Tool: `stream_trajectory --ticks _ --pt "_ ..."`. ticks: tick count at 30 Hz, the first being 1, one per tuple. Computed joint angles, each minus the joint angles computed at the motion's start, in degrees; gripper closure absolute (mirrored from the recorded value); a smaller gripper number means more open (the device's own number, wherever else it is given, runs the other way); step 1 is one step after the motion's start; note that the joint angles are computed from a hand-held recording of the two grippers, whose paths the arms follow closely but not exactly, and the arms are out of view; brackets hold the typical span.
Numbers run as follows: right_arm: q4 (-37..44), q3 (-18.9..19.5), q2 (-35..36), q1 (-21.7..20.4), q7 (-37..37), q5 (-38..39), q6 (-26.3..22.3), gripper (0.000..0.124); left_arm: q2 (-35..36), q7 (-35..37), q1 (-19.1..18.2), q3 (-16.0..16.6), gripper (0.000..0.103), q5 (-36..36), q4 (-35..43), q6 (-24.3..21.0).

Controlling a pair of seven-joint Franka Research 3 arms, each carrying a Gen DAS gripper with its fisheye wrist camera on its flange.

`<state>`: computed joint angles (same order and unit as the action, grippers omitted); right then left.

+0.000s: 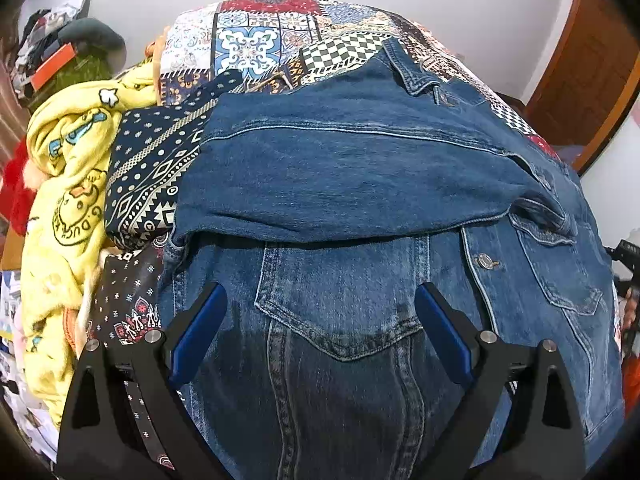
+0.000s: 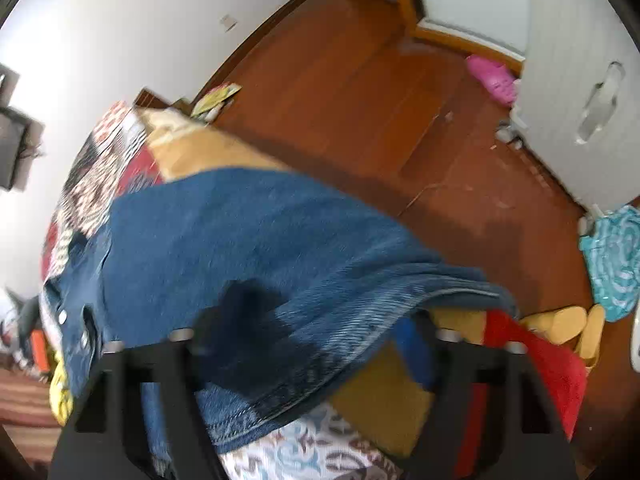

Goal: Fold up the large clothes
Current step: 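Grasp the other denim sleeve cuff with the right tool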

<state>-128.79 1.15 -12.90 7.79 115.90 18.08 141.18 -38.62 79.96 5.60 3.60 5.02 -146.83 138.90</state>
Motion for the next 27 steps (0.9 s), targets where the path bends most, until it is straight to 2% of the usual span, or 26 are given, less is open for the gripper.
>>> stream_trajectory --ticks 1,3,9,13,18,21,27 --pt "0.70 0.77 0.19 -0.73 2.34 -2.82 -0.49 0.090 -0.26 0.17 -0.06 -0.04 0.008 0.06 -0.11 0.03" --pt "1.68 1.15 0.10 -1.01 3.73 -5.25 -0.94 0.101 -0.95 0.70 -0.32 0.21 0.008 -0.12 -0.41 0.20" --pt "2.72 2.57 -3.87 -0.77 4.58 -10.85 1.93 0.113 -3.17 2.02 -0.66 1.09 0.008 -0.83 -1.30 1.14" --pt "5.96 3.99 -5.71 0.60 1.47 -12.07 5.53 0.115 -5.31 3.83 -1.59 2.46 0.008 -2.36 -2.17 1.79" --pt "13.06 4.24 -3.83 6.55 -7.78 -6.48 8.45 0.115 -7.95 5.26 -1.79 2.75 0.008 -3.02 -3.04 2.17" --pt "16.89 4.21 -1.31 10.30 -13.39 -1.16 7.76 0.115 -9.49 5.82 -1.91 3.02 0.008 -3.24 -3.55 1.87" --pt "18.00 5.77 2.26 14.07 -18.80 3.74 3.66 0.115 -12.54 6.78 -1.53 3.16 0.008 -2.83 -4.54 0.53"
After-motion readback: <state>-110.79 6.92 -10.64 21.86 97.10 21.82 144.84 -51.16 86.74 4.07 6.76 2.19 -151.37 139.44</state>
